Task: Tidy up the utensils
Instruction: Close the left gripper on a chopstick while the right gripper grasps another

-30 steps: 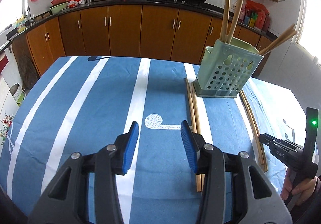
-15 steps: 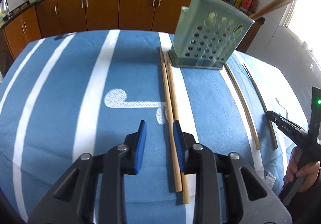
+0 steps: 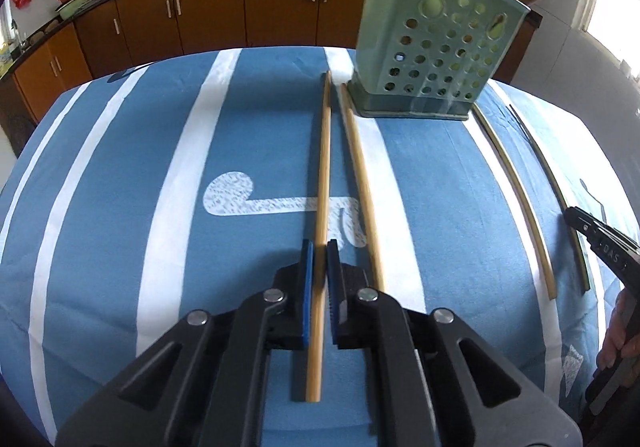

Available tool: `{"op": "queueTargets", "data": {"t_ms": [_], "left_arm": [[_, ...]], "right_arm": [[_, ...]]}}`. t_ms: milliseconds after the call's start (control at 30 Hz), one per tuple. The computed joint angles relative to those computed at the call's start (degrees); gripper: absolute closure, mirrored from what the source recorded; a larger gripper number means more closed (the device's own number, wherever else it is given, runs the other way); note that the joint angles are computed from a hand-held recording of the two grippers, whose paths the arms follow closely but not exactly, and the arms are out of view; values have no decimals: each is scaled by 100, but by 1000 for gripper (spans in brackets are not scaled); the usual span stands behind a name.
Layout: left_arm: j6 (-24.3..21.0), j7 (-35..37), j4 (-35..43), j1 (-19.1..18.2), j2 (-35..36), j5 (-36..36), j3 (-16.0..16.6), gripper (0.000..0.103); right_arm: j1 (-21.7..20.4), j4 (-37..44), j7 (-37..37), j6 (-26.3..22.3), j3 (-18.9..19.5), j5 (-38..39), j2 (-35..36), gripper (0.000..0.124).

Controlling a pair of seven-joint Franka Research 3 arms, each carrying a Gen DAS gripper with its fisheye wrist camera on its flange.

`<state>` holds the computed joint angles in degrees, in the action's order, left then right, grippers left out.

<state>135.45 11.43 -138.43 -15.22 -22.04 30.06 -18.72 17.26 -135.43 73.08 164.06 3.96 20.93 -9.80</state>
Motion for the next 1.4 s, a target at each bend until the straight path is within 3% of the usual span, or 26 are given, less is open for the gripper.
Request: {"op": "queueTargets", "data": {"t_ms": [100,200,300,500,1400], "left_arm": [[-139,-215,-194,95,-248,-48,69,95],[97,-82,-512,105,-555,-136,232,94],[266,62,-699,152,-715,-99,195,94],[130,-89,-611,314,-599,289,-121,92],[345,-184,-739,269,-683,297,-16,92]], "right_arm": [[62,-13,-182,2,-63,199,-13,116],[42,-46,-199,63,-30,142,-25,116],[89,-79,-304,126,-64,284,-33,116],[92,-123,-305,198,-36,272,-49,116],[78,-132,-260,213,-25,212,-51,115]]}}
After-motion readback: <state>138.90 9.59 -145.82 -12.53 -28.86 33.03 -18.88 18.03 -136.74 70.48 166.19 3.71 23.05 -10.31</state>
